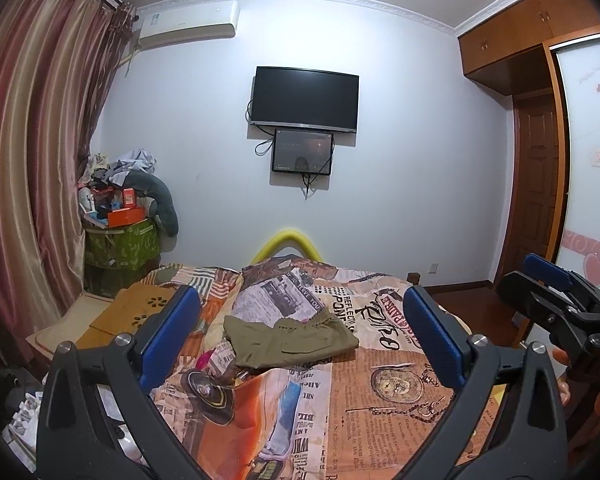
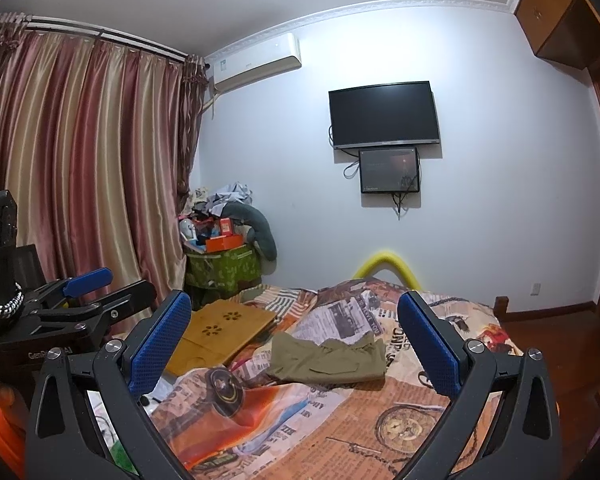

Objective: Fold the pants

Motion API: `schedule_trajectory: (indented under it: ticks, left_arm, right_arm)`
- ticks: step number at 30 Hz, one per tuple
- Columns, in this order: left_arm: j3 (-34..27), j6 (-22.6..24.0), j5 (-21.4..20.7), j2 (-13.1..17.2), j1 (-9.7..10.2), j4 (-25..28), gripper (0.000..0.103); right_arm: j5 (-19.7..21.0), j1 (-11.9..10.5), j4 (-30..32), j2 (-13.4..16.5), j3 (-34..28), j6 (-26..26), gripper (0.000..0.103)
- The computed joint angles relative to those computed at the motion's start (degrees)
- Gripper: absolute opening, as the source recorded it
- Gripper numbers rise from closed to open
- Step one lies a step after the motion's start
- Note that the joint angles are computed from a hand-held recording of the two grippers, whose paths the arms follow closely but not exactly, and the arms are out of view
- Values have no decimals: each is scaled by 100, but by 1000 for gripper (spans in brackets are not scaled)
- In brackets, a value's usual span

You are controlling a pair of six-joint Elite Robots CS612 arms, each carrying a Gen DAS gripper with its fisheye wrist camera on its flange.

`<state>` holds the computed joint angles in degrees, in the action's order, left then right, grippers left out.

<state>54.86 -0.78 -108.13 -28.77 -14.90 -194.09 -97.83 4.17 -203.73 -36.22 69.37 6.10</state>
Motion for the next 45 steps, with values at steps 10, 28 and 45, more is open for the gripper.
schedule_trajectory:
  ticks: [10,28,45]
  left_arm:
    - [-37,14,-36,13,7,97,103]
    - [-8,221,-242,-11,-14,102,103]
    - [-36,271,-343,1,-18,197,103]
  right_arm:
    - [-38,-2,39,-57,76,9,103]
    - [-10,-33,13,-120,170,120,103]
    - [29,-48,-27,-147,221,177,103]
